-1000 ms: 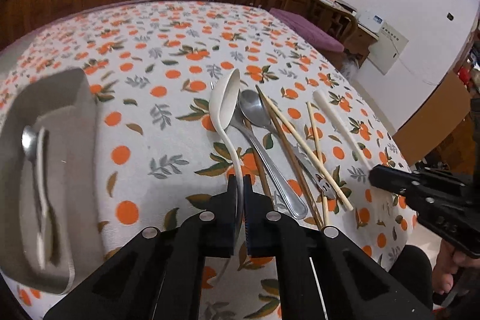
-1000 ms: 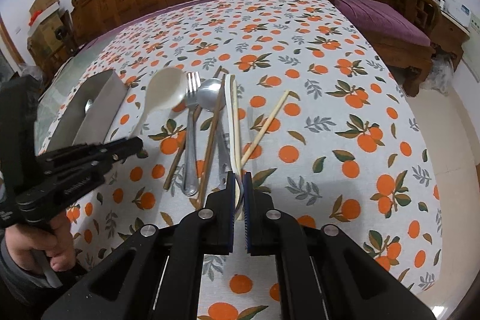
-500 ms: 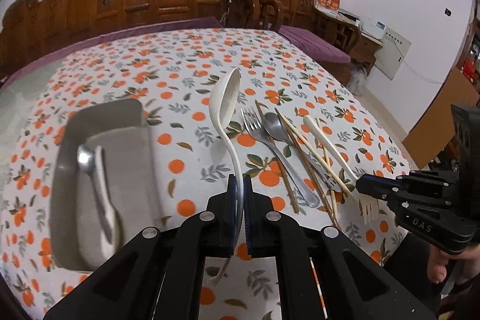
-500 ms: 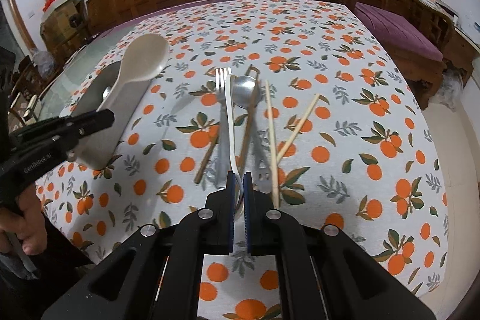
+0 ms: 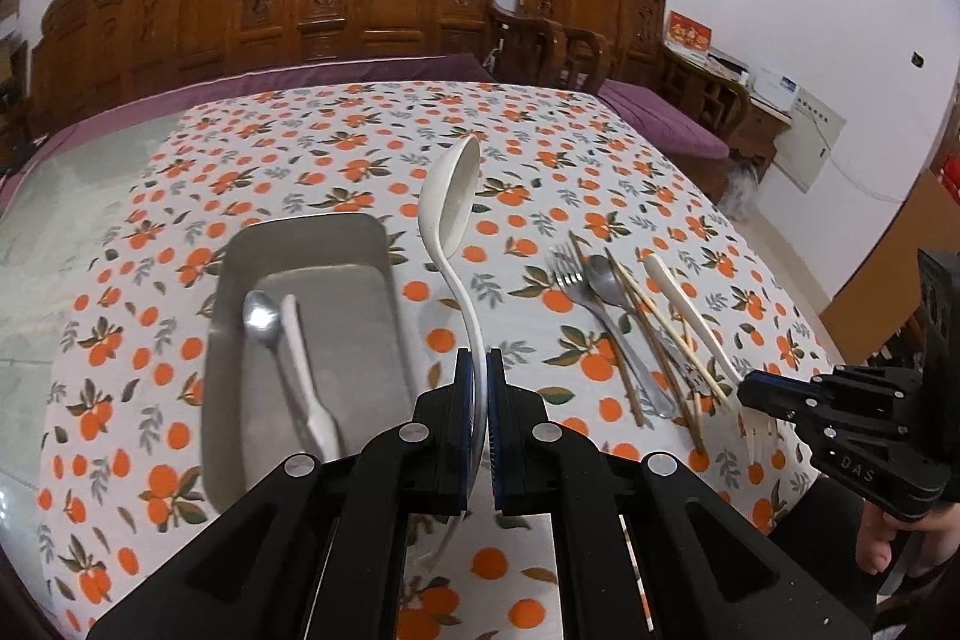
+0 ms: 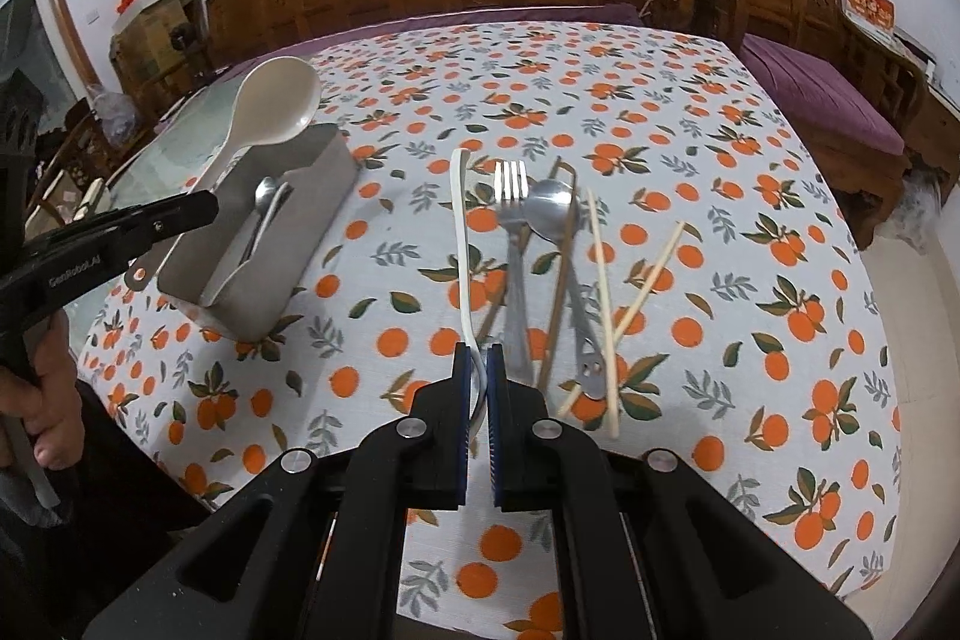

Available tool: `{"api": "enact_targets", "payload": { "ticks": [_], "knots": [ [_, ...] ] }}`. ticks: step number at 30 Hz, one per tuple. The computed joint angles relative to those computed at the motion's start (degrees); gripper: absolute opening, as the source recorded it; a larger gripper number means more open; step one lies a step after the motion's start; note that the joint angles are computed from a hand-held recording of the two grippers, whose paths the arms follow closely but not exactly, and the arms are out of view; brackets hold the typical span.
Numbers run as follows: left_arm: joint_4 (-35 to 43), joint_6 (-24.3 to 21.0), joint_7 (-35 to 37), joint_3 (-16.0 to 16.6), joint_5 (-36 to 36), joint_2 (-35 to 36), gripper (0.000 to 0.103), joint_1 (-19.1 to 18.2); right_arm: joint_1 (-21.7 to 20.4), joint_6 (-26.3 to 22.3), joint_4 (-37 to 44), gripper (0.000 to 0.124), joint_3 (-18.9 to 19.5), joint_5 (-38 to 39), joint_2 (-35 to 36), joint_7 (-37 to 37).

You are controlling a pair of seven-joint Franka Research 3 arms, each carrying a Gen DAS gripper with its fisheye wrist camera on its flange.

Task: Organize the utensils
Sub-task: 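Carry the white spoon into the grey tray and open the left tool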

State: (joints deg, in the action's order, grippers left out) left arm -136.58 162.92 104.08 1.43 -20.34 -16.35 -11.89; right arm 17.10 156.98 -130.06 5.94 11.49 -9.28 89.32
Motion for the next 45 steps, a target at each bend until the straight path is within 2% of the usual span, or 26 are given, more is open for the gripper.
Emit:
{"api": "enact_targets", "payload": {
  "ticks": [14,35,39,45],
  "knots": [
    [1.7,-3.1,0.5,0.7,0.2,2.2,0.004,4.1,1.8,-0.7,7.2,0.006,1.1,-2.9,5.2,1.9],
    [7.1,-6.9,1.7,-2.8,-2.4,10.7,0.004,11.3,6.2,-3.2,18.7,0.006,0.9,-5.1,15.2,3.4],
    [7.3,-6.4,2.2,-3.0,-3.3,10.5,0.013,11.7,6.7,-3.8,20.3,0.006,0.8,-5.2,16.7,3.6],
    [7.4,-6.1,3.6,-2.2,-4.7,9.0,0.016,12.0,7.5,-4.7,22.9,0.006,0.7,-5.0,18.7,3.8]
  ]
}}
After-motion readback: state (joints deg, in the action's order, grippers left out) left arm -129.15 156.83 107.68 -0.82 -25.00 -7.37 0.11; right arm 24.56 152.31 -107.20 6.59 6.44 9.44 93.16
